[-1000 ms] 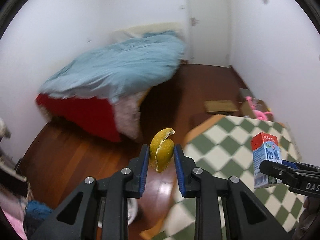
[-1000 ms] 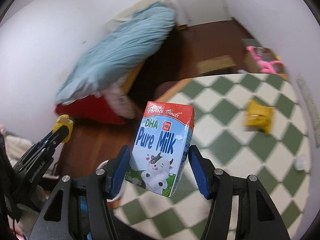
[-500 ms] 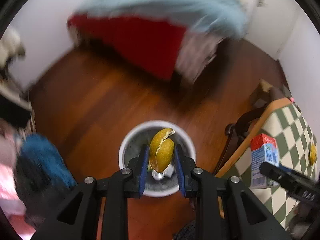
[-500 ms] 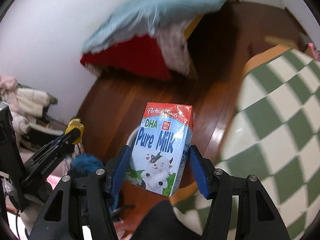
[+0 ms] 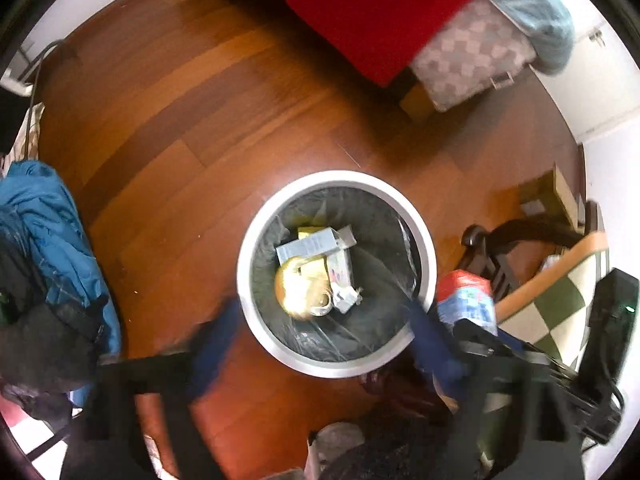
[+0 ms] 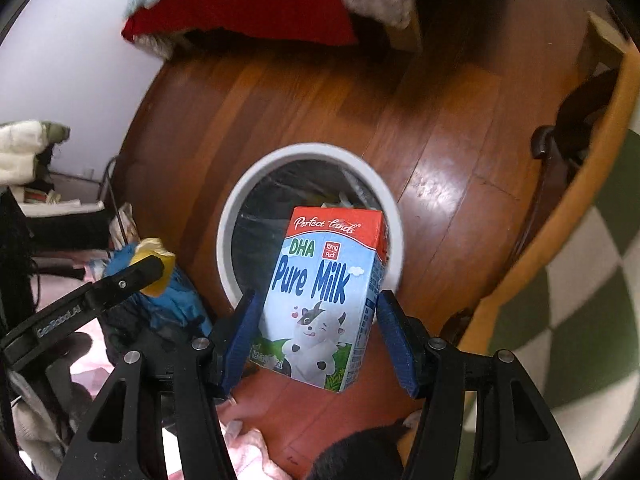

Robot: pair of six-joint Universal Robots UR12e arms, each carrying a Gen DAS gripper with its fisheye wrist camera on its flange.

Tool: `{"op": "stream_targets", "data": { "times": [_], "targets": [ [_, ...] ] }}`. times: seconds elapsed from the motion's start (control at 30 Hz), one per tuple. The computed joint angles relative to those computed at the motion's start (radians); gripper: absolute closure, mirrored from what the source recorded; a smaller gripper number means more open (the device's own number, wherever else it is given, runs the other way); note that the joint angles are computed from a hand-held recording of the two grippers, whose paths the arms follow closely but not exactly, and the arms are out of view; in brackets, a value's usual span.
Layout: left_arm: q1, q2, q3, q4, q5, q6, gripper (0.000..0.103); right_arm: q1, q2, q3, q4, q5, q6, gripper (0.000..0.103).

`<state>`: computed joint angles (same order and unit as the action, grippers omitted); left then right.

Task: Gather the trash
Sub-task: 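Carry both items to the trash bin and open both tools to drop them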

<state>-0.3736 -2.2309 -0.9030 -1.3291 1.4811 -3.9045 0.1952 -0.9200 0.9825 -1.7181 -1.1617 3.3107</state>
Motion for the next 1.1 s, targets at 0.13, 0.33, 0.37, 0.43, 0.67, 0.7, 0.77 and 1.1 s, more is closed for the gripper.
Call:
{"op": "stream_targets", "data": {
  "times": [0.13,0.33,0.37,0.43,0.67,0.7,0.77,1.1],
  "targets": [
    [-0.006,0.010,-0.005,-0.041,0.070,0.004,0.006,0.015,0.054,-0.061,0.038,-0.012,-0.011,0.013],
    [-0.048,0.026,-0.004,-0.110,0.263,0.003,0.006,0.025,0.068,-0.083,0.056,-0.104,-0.048,0.000],
    [-0.053,0.030,-0.006,-0.116,0.278,0.000,0.006,0.027,0.062,-0.078,0.054,-0.123,-0.058,0.000],
    [-0.060,0.037,-0.013,-0.124,0.297,-0.001,0.006,0.030,0.047,-0.060,0.049,-0.157,-0.083,0.000],
    [-0.081,0.050,-0.007,-0.139,0.325,-0.008,0.006,0.032,-0.010,-0.015,0.031,-0.225,-0.140,0.000],
    [-0.084,0.049,-0.002,-0.143,0.333,-0.006,0.006,0.033,-0.019,-0.008,0.029,-0.231,-0.143,0.000],
    [-0.089,0.052,0.002,-0.146,0.347,-0.003,0.006,0.034,-0.032,0.001,0.026,-0.238,-0.150,0.000],
    [-0.121,0.075,0.019,-0.141,0.416,0.013,0.006,0.030,-0.099,0.047,0.000,-0.224,-0.163,0.000]
  ]
}}
